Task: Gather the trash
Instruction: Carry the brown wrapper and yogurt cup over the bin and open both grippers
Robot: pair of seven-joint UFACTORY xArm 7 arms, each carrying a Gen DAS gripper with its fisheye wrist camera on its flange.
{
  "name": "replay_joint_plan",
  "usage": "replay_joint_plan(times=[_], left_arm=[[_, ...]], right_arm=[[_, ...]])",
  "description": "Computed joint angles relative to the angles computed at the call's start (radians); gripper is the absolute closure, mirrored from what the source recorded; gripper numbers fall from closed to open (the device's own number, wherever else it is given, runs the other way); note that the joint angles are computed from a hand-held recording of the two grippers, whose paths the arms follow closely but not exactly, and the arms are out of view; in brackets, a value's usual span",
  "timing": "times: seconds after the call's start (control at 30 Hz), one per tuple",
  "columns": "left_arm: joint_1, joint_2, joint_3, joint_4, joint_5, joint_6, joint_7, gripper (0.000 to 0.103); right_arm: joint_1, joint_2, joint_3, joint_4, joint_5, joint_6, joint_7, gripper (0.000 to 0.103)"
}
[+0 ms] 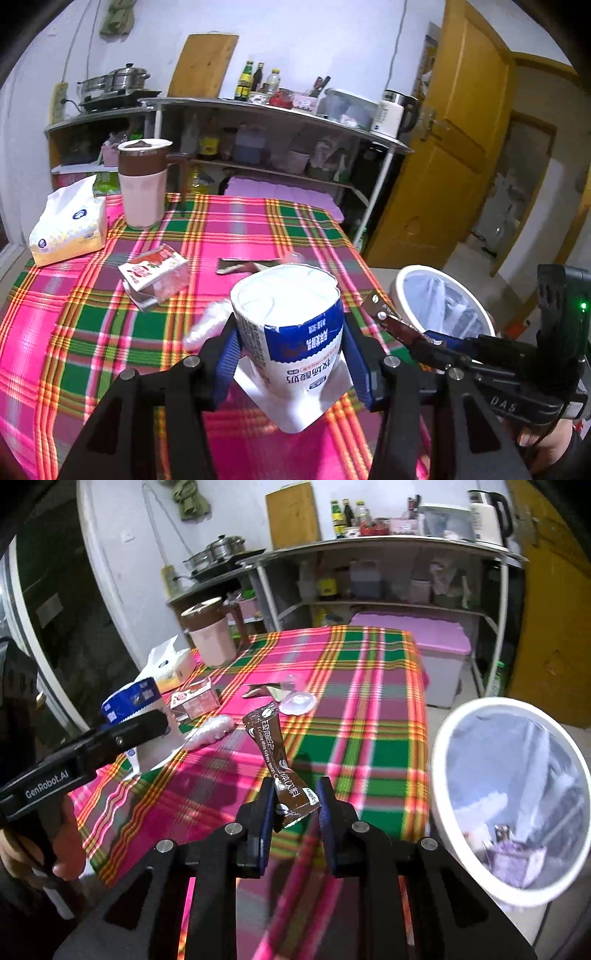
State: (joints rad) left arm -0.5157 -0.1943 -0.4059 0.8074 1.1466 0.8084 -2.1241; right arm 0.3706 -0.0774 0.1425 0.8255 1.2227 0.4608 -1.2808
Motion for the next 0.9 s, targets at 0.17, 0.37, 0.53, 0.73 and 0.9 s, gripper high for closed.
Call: replay_joint_plan(times=[0.17,0.37,0.53,0.73,0.9], left_arm=[[-0.026,0.042,-0.015,0.051,0.001,0.026,0.012,0.051],[-0.065,0.097,0.0,0.116,0.02,0.038,0.042,0.051],[-0.089,0.14,0.028,0.159,0.039,0.026,0.062,0.051],[-0.106,0.198,0.067,0.215,0.063,-0.008,0.09,0.051],[-0.12,0.257,0.102,0.27,0.084,-0.044,0.115,0.051]], right_arm=[[-0.012,-0.063,-0.026,-0.054,0.019,0.007,-0.004,0.079],[-0.019,-0.112,-0.059,-0.09,0.039,0.015,-0.024,0.079],[-0.031,-0.122,-0.078,-0.097,0.047,0.022,-0.038,0.079],[-0.056,-0.113,-0.094,-0.087,0.053,0.024,-0.046,0.079],[-0.085,-0.09,-0.103,-0.075,0.057,0.011,-0.041,0.079]])
